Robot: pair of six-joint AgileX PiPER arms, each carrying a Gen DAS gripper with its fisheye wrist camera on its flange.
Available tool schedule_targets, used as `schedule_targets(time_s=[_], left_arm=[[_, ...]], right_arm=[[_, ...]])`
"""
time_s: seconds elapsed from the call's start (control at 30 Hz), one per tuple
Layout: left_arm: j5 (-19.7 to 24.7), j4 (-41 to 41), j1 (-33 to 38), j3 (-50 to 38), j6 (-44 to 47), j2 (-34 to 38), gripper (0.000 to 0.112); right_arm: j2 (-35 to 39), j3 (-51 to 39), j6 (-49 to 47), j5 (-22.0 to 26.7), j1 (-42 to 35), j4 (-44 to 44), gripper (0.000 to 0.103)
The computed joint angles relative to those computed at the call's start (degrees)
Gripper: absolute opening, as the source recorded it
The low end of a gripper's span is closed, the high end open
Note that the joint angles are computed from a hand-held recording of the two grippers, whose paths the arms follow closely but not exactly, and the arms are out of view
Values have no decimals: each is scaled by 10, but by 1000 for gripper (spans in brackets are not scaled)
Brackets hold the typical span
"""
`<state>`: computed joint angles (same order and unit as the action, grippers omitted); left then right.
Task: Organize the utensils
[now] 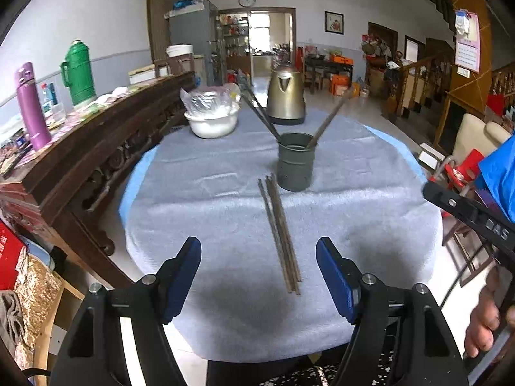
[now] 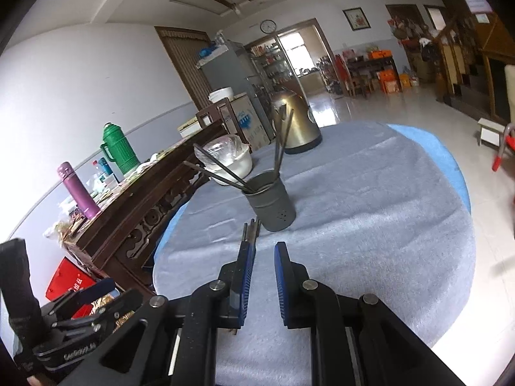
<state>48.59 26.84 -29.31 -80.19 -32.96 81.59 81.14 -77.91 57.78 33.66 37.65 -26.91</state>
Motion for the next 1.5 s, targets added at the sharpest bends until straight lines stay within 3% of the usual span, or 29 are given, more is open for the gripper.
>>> schedule_targets(time_s=[0.47,0.7,1.5], left_arm=[[-11,53,11,44,-56,-31,76],[-13,97,-2,65,-81,-42,79],[-4,109,-14,79,-90,-30,79]], right_arm=[[18,-23,46,42,67,-67,17],[32,-22,42,37,71,-58,17],[37,-2,46,24,73,-49,17]])
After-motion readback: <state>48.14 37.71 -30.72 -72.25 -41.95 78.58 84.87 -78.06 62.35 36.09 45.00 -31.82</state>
